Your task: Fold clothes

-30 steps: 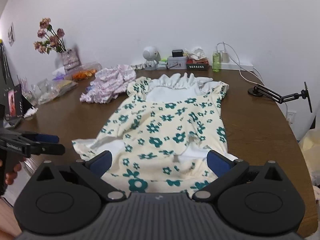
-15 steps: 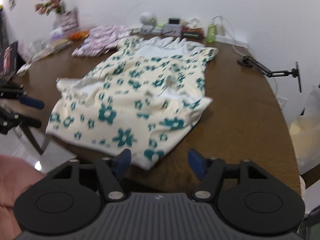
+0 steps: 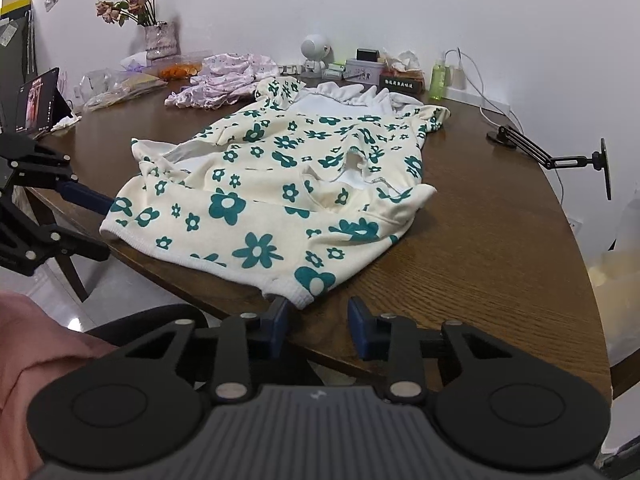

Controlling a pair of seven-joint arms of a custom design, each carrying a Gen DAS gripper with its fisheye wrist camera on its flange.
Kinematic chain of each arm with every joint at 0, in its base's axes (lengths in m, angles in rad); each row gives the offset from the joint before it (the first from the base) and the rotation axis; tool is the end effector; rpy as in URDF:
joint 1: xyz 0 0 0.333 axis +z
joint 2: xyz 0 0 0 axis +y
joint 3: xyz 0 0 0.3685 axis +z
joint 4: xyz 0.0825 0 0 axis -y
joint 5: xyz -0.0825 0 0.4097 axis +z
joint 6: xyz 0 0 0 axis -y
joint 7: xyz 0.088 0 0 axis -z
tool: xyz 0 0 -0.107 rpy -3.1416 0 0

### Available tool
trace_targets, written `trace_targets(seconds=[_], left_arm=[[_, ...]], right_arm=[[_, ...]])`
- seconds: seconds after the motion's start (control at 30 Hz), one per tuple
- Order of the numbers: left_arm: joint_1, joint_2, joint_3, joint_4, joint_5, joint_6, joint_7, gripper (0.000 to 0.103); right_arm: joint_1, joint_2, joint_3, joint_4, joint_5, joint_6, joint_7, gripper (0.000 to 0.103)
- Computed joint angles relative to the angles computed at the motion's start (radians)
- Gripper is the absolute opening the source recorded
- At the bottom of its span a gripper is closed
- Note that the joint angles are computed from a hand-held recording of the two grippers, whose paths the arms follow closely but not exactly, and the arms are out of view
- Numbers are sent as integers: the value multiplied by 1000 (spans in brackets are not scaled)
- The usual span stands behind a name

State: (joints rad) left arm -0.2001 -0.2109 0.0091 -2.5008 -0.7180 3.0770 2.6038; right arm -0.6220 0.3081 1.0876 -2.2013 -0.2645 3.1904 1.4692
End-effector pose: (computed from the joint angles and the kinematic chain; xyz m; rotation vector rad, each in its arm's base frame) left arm 0.4921 -0.0408 0.4745 -1.2332 2.1380 -0.7344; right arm 0.5642 0.2609 0.4513 -2.0884 0.9781 -0.4569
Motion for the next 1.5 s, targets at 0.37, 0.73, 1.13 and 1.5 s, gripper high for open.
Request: trace_targets(seconds=[0.37,0.73,1.13,1.5], left_arm=[[27,23,-26,-13,119,80,-159,28],[-65,28,59,-12,67,102,-121,15],[-146,28,126,-5,-26,109,-21,10],[-209,27,173,23,-254,92,182,11]], right_arm=[[116,26,-115,17,-66,100,112,14],[246,-14,-258,18,-132,144,267,9],[317,-44,-353,17,-244,142,415,9],[225,-114,-270,0,-320,96,420,37]])
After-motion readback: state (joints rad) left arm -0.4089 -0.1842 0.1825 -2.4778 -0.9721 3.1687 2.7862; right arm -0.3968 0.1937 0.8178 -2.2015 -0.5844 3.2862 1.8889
